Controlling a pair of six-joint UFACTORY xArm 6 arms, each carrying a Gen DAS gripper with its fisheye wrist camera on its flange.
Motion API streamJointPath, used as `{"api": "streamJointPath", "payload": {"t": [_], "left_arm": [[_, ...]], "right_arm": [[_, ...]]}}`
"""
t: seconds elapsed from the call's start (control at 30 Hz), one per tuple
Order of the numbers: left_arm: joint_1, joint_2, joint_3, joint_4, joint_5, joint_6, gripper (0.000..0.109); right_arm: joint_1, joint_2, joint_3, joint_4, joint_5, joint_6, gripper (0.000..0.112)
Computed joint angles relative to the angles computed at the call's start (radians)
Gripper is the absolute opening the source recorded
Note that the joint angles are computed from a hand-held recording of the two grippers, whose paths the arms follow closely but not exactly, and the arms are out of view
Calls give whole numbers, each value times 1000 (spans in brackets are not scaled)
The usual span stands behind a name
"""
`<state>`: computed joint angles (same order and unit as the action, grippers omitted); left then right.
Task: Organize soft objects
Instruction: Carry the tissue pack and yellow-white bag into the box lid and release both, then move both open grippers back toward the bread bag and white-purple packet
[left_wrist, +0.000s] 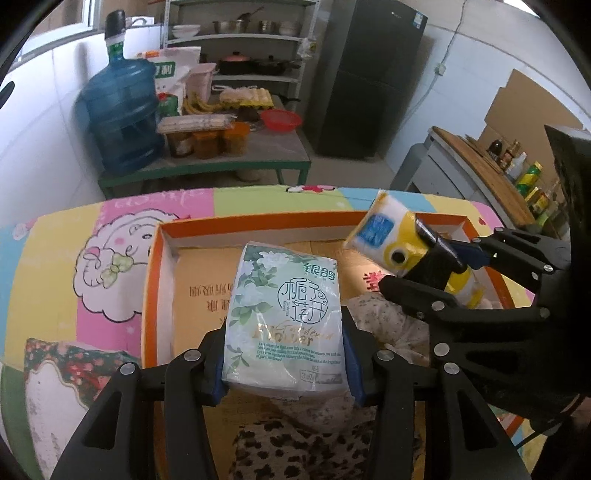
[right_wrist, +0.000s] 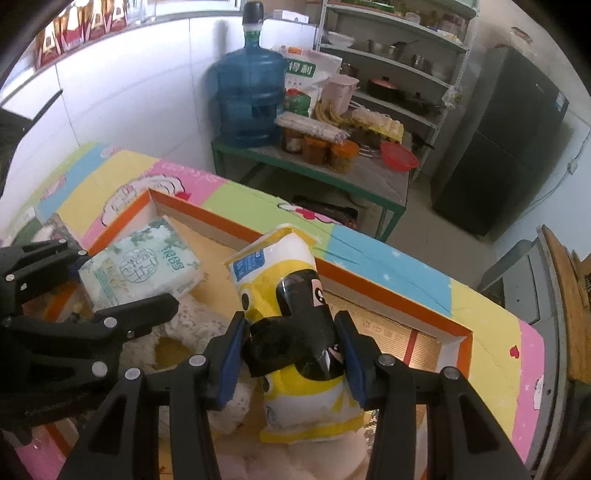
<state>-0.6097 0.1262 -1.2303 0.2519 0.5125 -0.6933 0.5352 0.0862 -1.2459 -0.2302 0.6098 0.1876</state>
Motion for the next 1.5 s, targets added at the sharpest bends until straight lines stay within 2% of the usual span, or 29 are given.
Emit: {"api": "streamJointPath", "payload": {"t": [0.13,0.27,0.37,0.4,0.47,0.53,0.77,1.13,1.5], "left_arm": [[7,-19,30,-14,-48,2,53],[8,-48,57,57,-75,-51,59],[5,-69,70,106,-85,-90,61],[3,-76,74,117,-86,-100,61],[1,-92,85,136,-98,-120,63],[1,-109,95,164,-106,-139,64],[-15,-174,136,260,-114,-211,64],[-52,-328,210,496,-38,-374,64],[-118,-533,303,704,101,-490,64]], "right_arm": [[-3,-15,27,7,-28,-15,50],[-8,-44,63,92,-58,-88,50],[-3,-57,77,98,-61,-104,50],[-3,-65,86,95,-71,-101,50],[-4,-80,100,43,-92,-46,60],[-6,-106,124,50,-111,-39,63],[8,-196,196,-14,-137,38,64],[47,-324,286,-122,-173,243,64],[142,-446,344,-271,-179,495,64]]}}
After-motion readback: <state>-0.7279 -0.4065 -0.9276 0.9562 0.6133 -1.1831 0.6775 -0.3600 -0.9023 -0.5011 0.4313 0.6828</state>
